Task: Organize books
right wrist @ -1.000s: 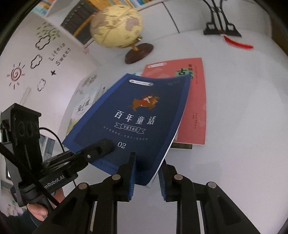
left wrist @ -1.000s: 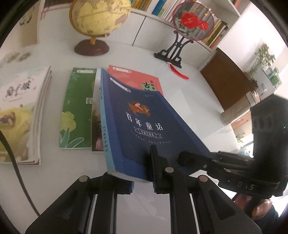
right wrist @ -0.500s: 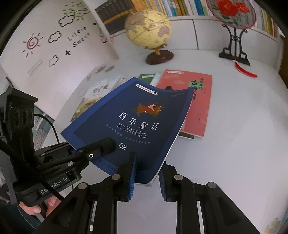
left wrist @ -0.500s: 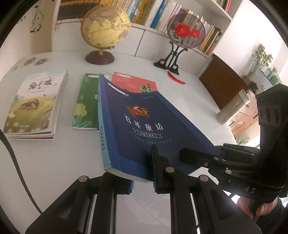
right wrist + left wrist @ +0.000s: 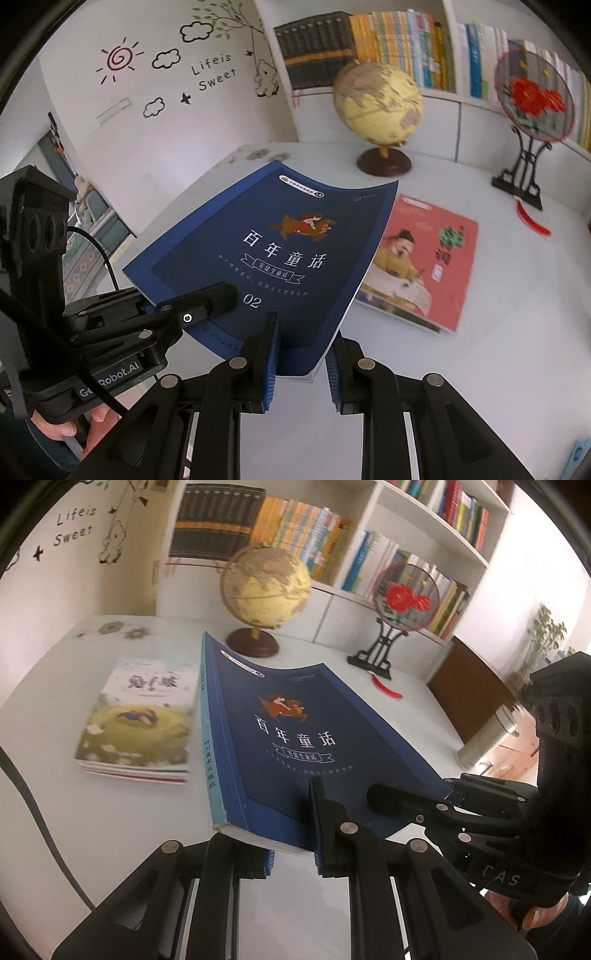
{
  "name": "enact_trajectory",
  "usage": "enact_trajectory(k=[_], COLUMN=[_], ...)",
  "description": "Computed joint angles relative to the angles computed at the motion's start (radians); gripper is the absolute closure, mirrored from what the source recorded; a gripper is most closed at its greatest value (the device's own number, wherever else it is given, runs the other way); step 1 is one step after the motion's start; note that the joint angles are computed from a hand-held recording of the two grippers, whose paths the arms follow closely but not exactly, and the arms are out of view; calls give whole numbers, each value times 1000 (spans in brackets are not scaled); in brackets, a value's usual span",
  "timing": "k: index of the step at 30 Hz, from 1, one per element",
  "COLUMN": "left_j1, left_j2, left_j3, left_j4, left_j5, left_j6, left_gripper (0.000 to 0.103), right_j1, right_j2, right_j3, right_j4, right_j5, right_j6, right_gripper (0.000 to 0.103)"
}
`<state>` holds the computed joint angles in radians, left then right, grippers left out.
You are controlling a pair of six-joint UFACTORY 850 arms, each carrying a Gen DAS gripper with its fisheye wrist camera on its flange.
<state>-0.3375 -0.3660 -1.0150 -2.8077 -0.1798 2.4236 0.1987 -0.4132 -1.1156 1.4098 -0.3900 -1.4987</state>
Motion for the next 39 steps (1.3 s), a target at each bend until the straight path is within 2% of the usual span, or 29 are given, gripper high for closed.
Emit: enact_trajectory(k=[4,8,13,17,25,27,34,39], left_j1=[64,140,226,283,358,363,382,384], left_j2=[-9,-44,-113,-180,-313,-329,-366,-377], left_j3=[-13,-50,-122,-187,-306,-314,-334,-335], left_j4=[164,438,750,913,1138,1144,1229,1300], left_j5=[-6,-24,-70,-118,-251,-266,-323,-326], left_j6=[-114,-339,-598,-732,-962,-972,-1046,-1095], left_gripper=[90,90,90,90,90,90,89,85], right_j1=[37,87,139,177,209,211,201,199], right_j2=[-53,-121,-229,-324,-469,-494,-546,-556], right_j3=[-69,-164,-317,-453,-649,-678,-721,-719], right_j4=[-3,-52,-202,-388,-642,-682,-667,-669], right_j5=[-6,17,34,49,24,13,-41,-52], right_j6=[51,146,354,573,885,941,993,1025], right_gripper=[81,81,81,80,80,80,80,80])
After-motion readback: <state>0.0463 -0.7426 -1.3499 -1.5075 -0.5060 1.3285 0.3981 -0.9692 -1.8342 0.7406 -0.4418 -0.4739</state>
